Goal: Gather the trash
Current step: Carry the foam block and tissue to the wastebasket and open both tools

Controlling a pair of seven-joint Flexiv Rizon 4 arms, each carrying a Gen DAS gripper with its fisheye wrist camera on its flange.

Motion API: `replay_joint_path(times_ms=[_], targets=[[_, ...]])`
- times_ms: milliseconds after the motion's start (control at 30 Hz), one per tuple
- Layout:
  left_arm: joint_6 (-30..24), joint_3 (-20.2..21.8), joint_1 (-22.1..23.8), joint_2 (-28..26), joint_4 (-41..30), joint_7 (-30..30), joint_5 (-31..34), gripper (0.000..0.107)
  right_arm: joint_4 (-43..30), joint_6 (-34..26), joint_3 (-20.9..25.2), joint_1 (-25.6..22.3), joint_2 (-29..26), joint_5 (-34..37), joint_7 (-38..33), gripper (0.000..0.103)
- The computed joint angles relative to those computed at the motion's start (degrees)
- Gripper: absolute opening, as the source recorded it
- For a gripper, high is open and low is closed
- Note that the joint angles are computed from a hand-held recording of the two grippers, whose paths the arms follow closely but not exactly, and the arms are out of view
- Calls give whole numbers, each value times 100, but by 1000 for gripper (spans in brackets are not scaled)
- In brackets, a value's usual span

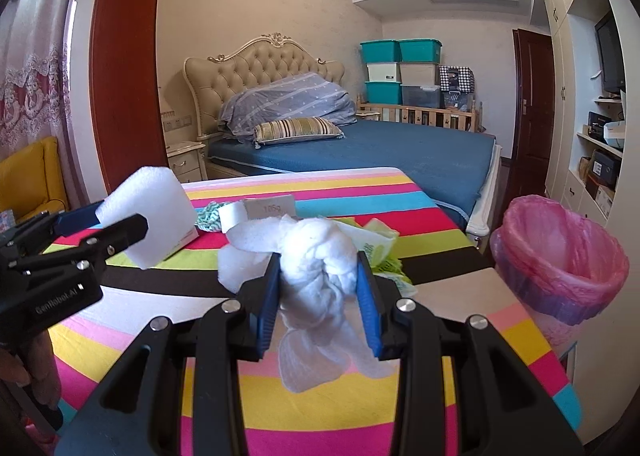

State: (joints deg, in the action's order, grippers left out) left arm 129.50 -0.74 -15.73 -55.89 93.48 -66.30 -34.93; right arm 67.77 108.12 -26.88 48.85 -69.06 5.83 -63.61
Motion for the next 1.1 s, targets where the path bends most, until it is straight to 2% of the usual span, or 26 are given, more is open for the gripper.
replay_joint_path(times_ms=[300, 700, 933, 1100], targets=[[-489, 91, -244, -105, -431, 270, 55, 57, 453, 201, -233, 21, 139, 426, -46, 35], [-1282, 431, -865, -603, -1648, 877, -288, 58, 765, 255, -702, -60, 204, 1007, -82, 35], [-2038, 1043, -1317, -1083, -2660, 810, -529, 58, 919, 201, -1032, -112, 166, 1100, -31, 35], [-2857, 1844, -1639, -1611, -3613, 434, -592, 58, 904, 153, -1121, -298, 108, 1006, 0, 36]])
